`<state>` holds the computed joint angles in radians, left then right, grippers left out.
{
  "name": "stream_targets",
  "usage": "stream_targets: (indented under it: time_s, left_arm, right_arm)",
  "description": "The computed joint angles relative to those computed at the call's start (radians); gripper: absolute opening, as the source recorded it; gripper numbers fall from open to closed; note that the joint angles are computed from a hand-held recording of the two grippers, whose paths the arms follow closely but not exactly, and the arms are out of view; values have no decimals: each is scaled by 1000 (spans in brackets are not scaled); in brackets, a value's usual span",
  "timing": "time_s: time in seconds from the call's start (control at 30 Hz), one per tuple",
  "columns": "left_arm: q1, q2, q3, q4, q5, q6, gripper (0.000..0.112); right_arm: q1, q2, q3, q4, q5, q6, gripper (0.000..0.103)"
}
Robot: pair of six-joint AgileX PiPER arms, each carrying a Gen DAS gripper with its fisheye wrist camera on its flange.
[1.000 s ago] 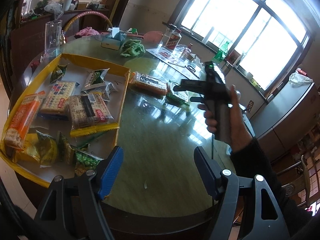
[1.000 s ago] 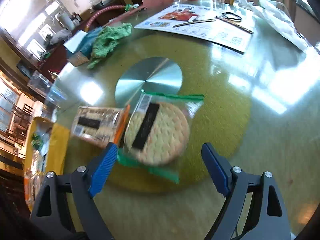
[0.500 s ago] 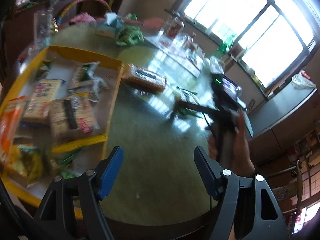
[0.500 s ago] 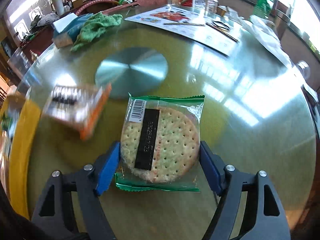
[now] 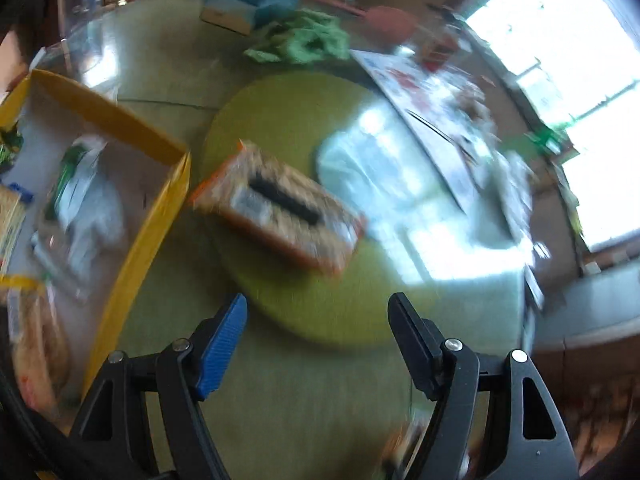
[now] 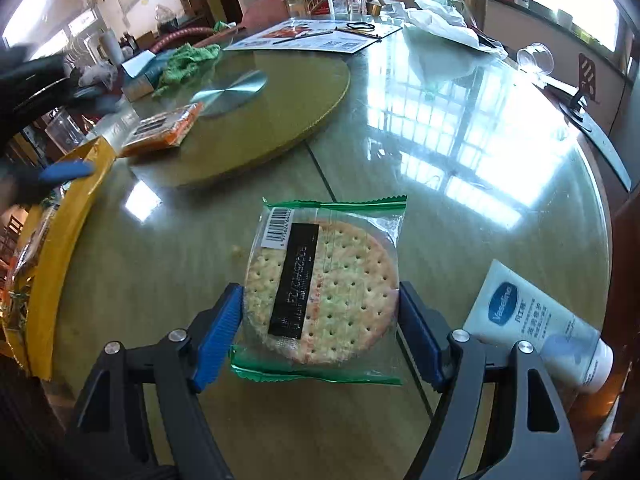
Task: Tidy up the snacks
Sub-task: 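Grasp the orange-edged cracker pack with the left gripper while right holds its pack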
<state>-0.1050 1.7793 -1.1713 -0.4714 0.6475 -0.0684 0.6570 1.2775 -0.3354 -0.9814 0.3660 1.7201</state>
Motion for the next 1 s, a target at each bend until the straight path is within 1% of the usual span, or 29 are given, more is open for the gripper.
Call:
stream_targets:
  time_s: [0.03, 0.07, 0.1, 0.2, 0.27, 0.3, 0.33, 0.37, 0.4, 0.43, 0.5, 0.57, 0.63, 0.67, 0.7, 0.73, 0.77, 0.8, 0.83, 0.87, 0.9, 0.97, 1.0]
  left_arm:
    - [-12, 34, -38, 44, -8, -72, 73]
    - [-21, 61, -74, 80, -4, -127, 73]
    - [-31, 102, -123, 137, -1, -215, 73]
    - [-32, 164, -202, 173, 31, -343, 73]
    - [-62, 204, -269, 310, 56, -515, 74]
    - [-84, 240, -326, 394, 102, -610, 75]
    - [-103, 275, -378, 449, 153, -667, 75]
    - [-116, 312, -432, 486, 197, -698, 75]
    - [-135, 354, -488, 537, 256, -730, 78]
    - [-157, 382, -521, 606, 278, -779, 80]
    - [-186, 404, -544, 695, 305, -842, 80]
    - [-208, 389, -505, 734, 277, -830, 79]
    - [-231, 348, -420, 767, 214, -772, 74]
    - [-239, 321, -370, 777, 175, -750, 73]
    - [-250, 272, -279, 790, 117, -720, 71]
    - [-263, 240, -227, 799, 91, -704, 70]
    - [-270, 200, -159, 791, 49, -654, 69]
    - [-288, 137, -59, 767, 4, -565, 68]
    - [-291, 88, 32, 749, -67, -504, 68]
    - [-297, 20, 132, 749, -116, -436, 68]
    - [-313, -56, 232, 711, -125, -379, 67]
    - [-326, -200, 432, 696, -218, -308, 67]
    - [-347, -290, 532, 670, -223, -290, 67]
  right_arm:
    - [-2, -2, 5, -23, -5, 23, 77]
    - [-5, -6, 12, -47, -7, 44, 77]
    - [-3, -7, 16, -61, -5, 59, 77]
    - [-22, -13, 31, -115, -10, 104, 77]
    - [-26, -18, 37, -135, -15, 117, 77]
    - [-27, -21, 41, -150, -18, 131, 77]
    - [-27, -23, 46, -169, -19, 151, 77]
    - [-23, -23, 50, -187, -18, 172, 77]
    - [-17, -22, 52, -205, -14, 195, 77]
    - [-12, -22, 55, -219, -10, 213, 77]
    - [-4, -20, 56, -233, -5, 235, 77]
    - [-2, -25, 62, -245, -7, 249, 77]
    - [0, -36, 71, -244, -4, 253, 77]
    - [-3, -40, 75, -247, -5, 253, 77]
    - [-10, -44, 79, -253, -11, 252, 77]
    - [-13, -49, 84, -260, -15, 255, 77]
    - [-16, -53, 89, -276, -20, 266, 77]
    - [-12, -56, 91, -277, -18, 268, 77]
    - [-5, -58, 93, -275, -14, 268, 77]
    - [7, -61, 96, -271, -7, 268, 77]
    - [24, -69, 102, -267, 4, 271, 77]
    - [81, -79, 111, -243, 44, 272, 77]
    - [92, -84, 115, -232, 48, 264, 77]
